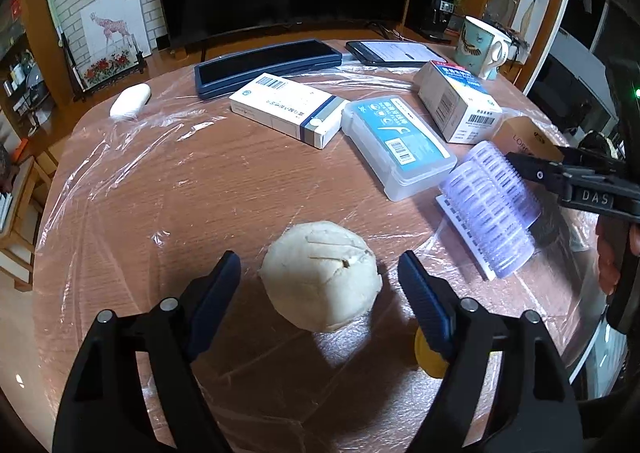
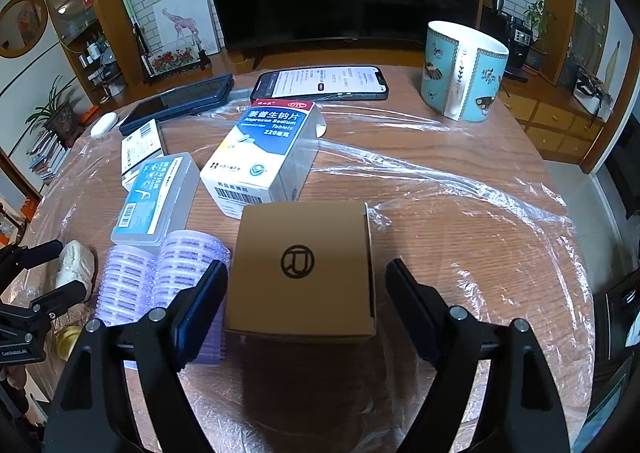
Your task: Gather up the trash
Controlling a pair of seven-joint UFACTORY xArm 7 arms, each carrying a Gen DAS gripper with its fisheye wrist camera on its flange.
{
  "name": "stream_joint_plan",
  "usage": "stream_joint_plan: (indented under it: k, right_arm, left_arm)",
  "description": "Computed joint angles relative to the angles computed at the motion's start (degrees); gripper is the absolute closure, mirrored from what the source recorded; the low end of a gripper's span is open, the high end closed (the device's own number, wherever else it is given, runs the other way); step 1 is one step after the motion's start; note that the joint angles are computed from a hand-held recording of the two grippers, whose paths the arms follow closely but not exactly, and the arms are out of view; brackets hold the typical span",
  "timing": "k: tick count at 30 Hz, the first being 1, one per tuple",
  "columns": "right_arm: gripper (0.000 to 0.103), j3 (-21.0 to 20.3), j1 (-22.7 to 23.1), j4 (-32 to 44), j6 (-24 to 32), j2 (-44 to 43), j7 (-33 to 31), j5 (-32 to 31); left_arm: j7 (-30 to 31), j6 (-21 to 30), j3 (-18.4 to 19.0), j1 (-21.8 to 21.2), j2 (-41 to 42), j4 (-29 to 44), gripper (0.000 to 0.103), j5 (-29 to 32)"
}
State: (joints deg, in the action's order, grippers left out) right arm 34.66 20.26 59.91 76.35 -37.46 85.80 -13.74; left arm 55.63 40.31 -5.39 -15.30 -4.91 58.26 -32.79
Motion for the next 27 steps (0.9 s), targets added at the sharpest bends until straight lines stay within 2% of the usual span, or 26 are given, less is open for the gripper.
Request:
stream_joint_plan:
  k: [5, 14, 16, 17, 18, 27]
  right_arm:
    - [0.023, -0.5, 0.2, -0.3, -0.5, 0.1, 0.0, 0.2]
    - [0.022, -2.2, 0.8, -2.4, -3.1, -0.4, -0.2, 1.5]
    - [0.031, -2.1, 0.8, -2.4, -3.2, -0.4, -0.6, 1.3]
    - [0.042, -2.2, 0.7, -2.2, -3.1, -0.4, -0.8, 1.2]
    - [0.044, -2.3, 0.9, -2.4, -3.3, -0.6, -0.9, 1.4]
    - [0.045, -1.3, -0.3, -4.8, -6.1, -7.1, 2.4, 2.6]
  left_arm:
    - [-1.3, -1.6, -0.4, 0.0, 0.7, -0.5, 0.037, 1.7]
    - [-0.8, -1.9, -0.2, 0.0, 0.6, -0.6, 0.049, 0.6]
    - [-1.3, -2.0, -0.2, 0.1, 0.6, -0.6, 0.05, 0.6]
    - [-1.3, -2.1, -0.2, 0.1, 0.5, -0.6, 0.05, 0.8]
    - [-1.4, -2.3, -0.3, 0.0, 0.4, -0.8, 0.05, 0.9]
    - [-1.9, -1.1, 0.6, 0.4, -0.4, -0.6, 0.051, -0.6]
